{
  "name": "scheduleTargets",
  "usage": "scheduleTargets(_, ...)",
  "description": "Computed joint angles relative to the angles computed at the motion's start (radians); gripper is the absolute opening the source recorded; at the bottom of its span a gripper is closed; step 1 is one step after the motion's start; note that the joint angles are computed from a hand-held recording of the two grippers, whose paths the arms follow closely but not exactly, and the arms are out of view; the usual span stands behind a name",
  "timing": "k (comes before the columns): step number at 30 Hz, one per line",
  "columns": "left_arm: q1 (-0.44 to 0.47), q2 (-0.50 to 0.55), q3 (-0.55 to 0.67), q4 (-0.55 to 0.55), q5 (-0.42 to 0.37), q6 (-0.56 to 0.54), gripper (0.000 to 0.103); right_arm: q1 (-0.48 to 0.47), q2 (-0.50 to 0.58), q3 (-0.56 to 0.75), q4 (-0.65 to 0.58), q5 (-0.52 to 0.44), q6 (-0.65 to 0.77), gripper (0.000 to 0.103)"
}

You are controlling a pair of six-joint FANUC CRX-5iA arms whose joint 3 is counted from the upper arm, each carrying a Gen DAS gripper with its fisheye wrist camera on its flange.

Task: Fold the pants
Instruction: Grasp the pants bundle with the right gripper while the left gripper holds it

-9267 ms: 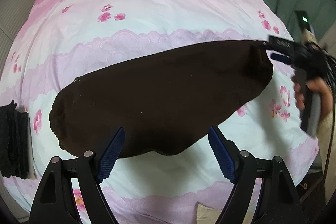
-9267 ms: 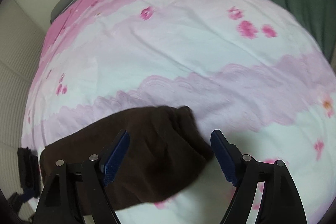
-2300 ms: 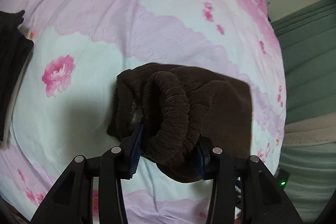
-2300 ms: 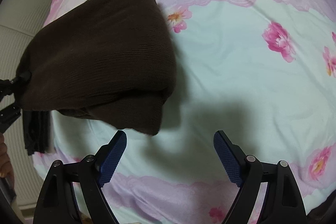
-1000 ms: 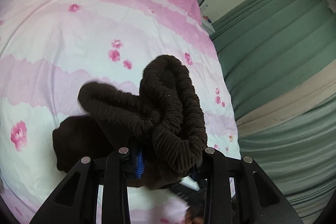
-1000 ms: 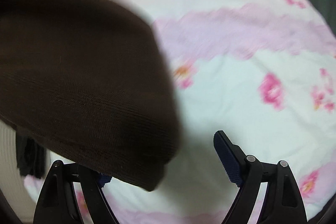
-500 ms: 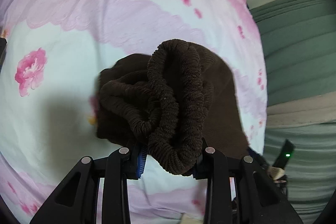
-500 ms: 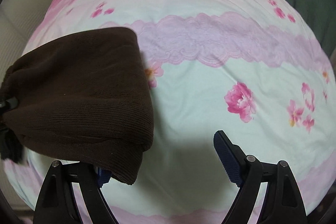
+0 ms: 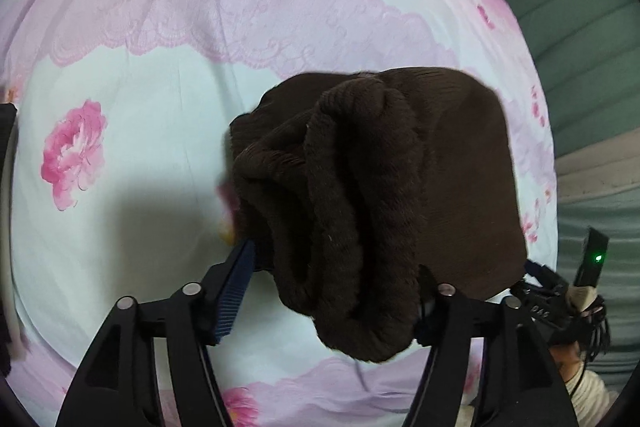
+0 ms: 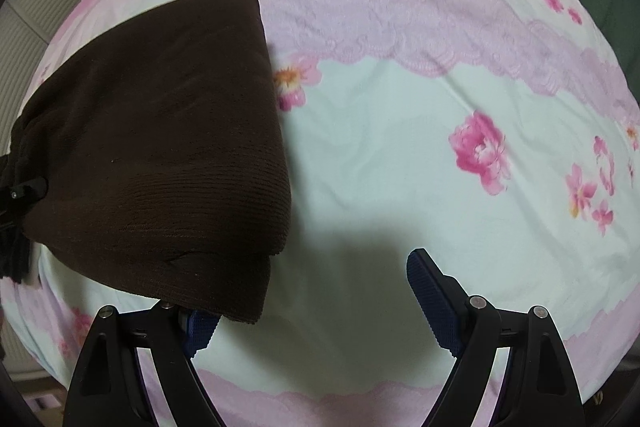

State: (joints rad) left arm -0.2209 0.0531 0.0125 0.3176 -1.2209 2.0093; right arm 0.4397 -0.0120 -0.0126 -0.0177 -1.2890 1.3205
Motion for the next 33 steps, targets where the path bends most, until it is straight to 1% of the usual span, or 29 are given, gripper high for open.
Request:
scheduleTargets(2,0.005,0.003,-0.016,0.009,0.005,0.001,0.072,0.001,0.005,-0.002,0.002,-0.005,0.005,0.086)
scheduleTargets(5,0.011,0.007,-0.027,0.020,0.015,-0.013,0.072,0.001,0.015,-0.001,0.002,-0.018,0.008,0.086)
scheduleTargets(8,-0.005,0.030,0.042,-0.041,-0.019,-0.035,0.072,0.002,0.026,0.005,0.002,-0.026,0.010,0.086)
scheduleTargets(10,-0.010,0.041,0.075,-0.066,-0.018,-0.048,0.072,0.002,0.029,0.008,0.003,-0.027,0.009,0.086)
scheduleTargets(12,0.009,0.039,0.052,-0.032,0.012,-0.055,0.072,0.001,0.033,0.014,0.000,-0.031,0.003,0.086)
scheduleTargets(16,0.050,0.038,-0.046,0.077,0.086,-0.061,0.073,-0.003,0.041,0.026,-0.003,-0.039,-0.012,0.086)
scheduleTargets(19,0.057,0.033,-0.073,0.096,0.106,-0.070,0.078,0.005,0.041,0.028,0.013,-0.050,-0.010,0.086)
scheduleTargets(22,0.062,0.029,-0.089,0.110,0.115,-0.091,0.079,0.017,0.043,0.046,0.027,-0.096,-0.007,0.086)
scheduleTargets(24,0.062,0.028,-0.093,0.111,0.119,-0.096,0.080,0.025,0.052,0.076,0.034,-0.154,-0.008,0.086)
scheduleTargets(27,0.059,0.025,-0.099,0.112,0.127,-0.103,0.081,0.066,0.046,0.090,0.094,-0.224,-0.015,0.085)
scheduleTargets(28,0.056,0.023,-0.097,0.106,0.126,-0.104,0.081,0.073,0.035,0.092,0.100,-0.228,-0.013,0.085)
scheduleTargets(31,0.054,0.024,-0.094,0.105,0.124,-0.113,0.081,0.057,0.008,0.117,0.057,-0.182,0.030,0.085)
scheduleTargets(33,0.065,0.019,-0.115,0.135,0.129,-0.128,0.081,0.042,-0.004,0.119,0.033,-0.107,0.063,0.085)
